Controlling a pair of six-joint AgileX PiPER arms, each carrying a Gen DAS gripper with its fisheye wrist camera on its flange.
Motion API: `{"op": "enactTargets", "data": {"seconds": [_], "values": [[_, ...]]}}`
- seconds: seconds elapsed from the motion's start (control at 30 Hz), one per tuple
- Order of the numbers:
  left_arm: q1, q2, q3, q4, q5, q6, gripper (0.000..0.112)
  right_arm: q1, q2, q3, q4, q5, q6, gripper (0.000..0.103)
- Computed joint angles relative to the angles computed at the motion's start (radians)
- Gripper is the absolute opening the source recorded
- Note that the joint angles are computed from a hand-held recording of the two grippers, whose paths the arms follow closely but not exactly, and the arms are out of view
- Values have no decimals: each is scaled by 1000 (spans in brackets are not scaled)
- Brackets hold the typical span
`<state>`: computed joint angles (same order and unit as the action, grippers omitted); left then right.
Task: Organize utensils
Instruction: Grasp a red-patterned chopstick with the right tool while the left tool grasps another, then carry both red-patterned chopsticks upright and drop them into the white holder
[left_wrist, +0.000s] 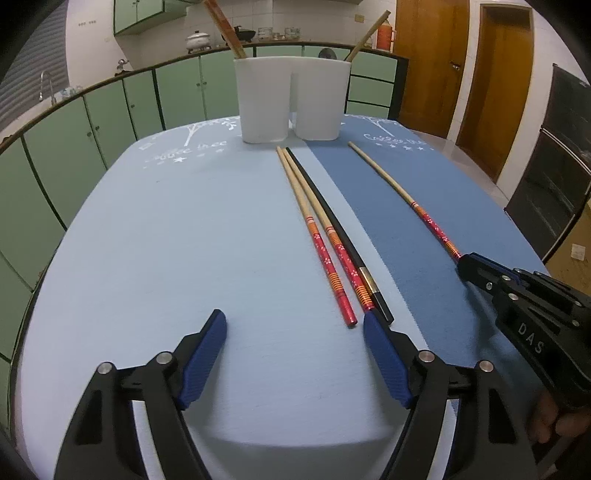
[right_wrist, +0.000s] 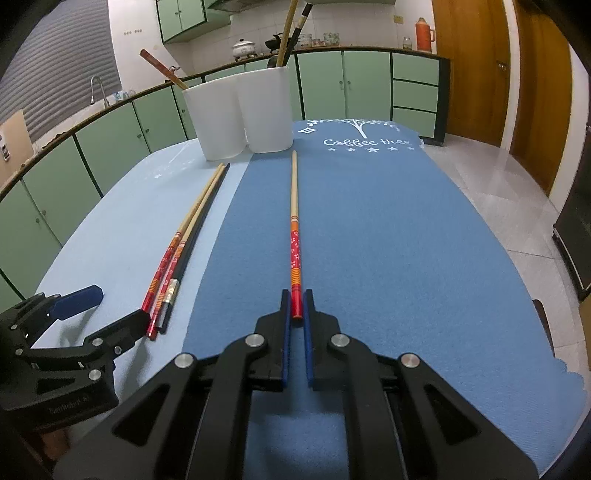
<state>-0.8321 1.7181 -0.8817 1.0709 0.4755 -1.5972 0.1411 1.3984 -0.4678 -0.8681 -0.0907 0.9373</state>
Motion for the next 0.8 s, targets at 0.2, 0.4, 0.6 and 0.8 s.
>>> {"op": "enactTargets", "data": {"seconds": [0.2,0.4,0.6,0.8], "values": [[-5,19,-25,7,24,-22,63,-3,8,-1,4,-10,-5,5],[-28,33,-35,51,24,-59,26,6,4,-5,-17,-11,13,5],[-33,36,-37,84,14,-81,7,16,-7,-2,10,-9,-27,5],[-27,3,-23,99,22,-110,6,7,-23,-4,-125,-3,94,5]]}}
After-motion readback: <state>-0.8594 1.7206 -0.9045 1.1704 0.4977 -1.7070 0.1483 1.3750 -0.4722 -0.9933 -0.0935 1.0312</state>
